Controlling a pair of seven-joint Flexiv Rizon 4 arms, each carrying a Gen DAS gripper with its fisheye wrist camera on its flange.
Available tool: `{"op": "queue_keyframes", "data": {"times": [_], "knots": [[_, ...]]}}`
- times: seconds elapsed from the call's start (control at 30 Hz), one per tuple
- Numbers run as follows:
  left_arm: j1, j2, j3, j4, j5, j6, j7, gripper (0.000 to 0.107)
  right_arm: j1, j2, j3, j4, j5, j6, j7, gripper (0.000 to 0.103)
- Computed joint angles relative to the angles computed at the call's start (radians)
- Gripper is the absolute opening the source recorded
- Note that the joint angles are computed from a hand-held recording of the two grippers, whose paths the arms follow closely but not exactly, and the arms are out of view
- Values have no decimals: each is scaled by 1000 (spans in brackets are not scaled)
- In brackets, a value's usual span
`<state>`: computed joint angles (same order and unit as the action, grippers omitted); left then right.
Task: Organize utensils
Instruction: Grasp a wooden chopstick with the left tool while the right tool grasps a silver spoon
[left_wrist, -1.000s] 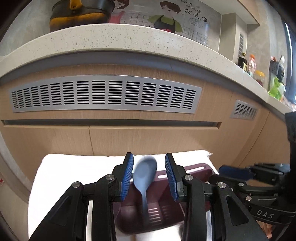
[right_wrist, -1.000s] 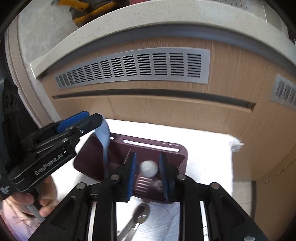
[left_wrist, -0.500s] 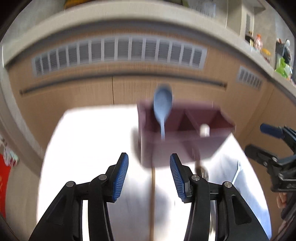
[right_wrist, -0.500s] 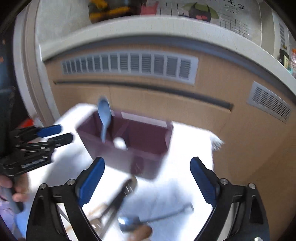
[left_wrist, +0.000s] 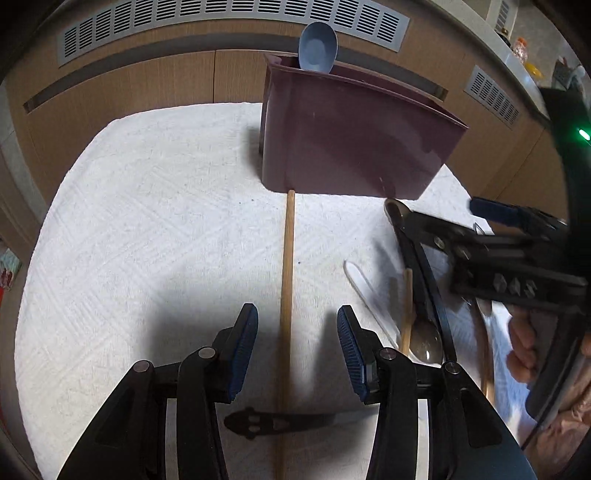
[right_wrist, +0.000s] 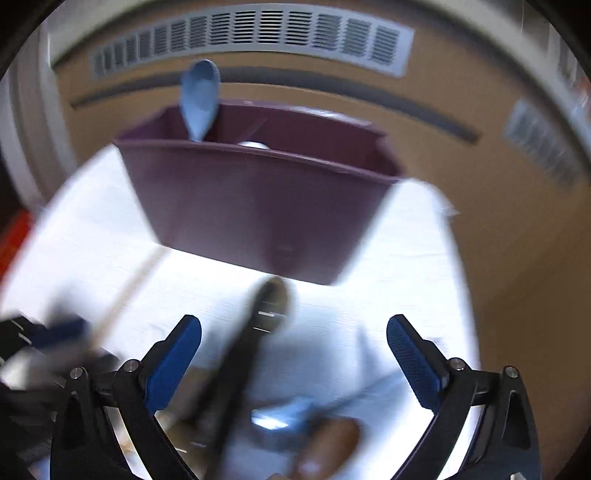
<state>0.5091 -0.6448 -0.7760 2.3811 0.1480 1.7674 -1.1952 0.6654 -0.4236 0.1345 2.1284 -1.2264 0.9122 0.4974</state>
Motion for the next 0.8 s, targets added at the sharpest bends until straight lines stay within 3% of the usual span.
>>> {"op": "queue_keyframes", "data": {"times": [0.1,0.2,0.3,0.4,0.6,0.73,0.8], "knots": [[63,-11,-51,21,6,-27,9,46,-11,-29,-9,-24,19,4,-19,85],[115,-12,-95,46,6,-51,23,46,-37,-66,-18,-43,51,83,-74,69],[168,-15,-148,65,-3,-91,37,46,-30,-75,-42,-42,49,127,-87,62],[191,-8,-178,77,-20,-116,45,46,-28,-62,-37,-31,66,152,-114,29],[145,46,-149,47,-55,-134,48,45,-36,20,-50,67,-58,254,23,29],[44,101,-72,-25,-104,-223,98,22,-63,79,-20,137,-155,269,156,29],[-43,120,5,-77,-127,-275,114,19,-72,113,7,168,-186,249,209,29]]}}
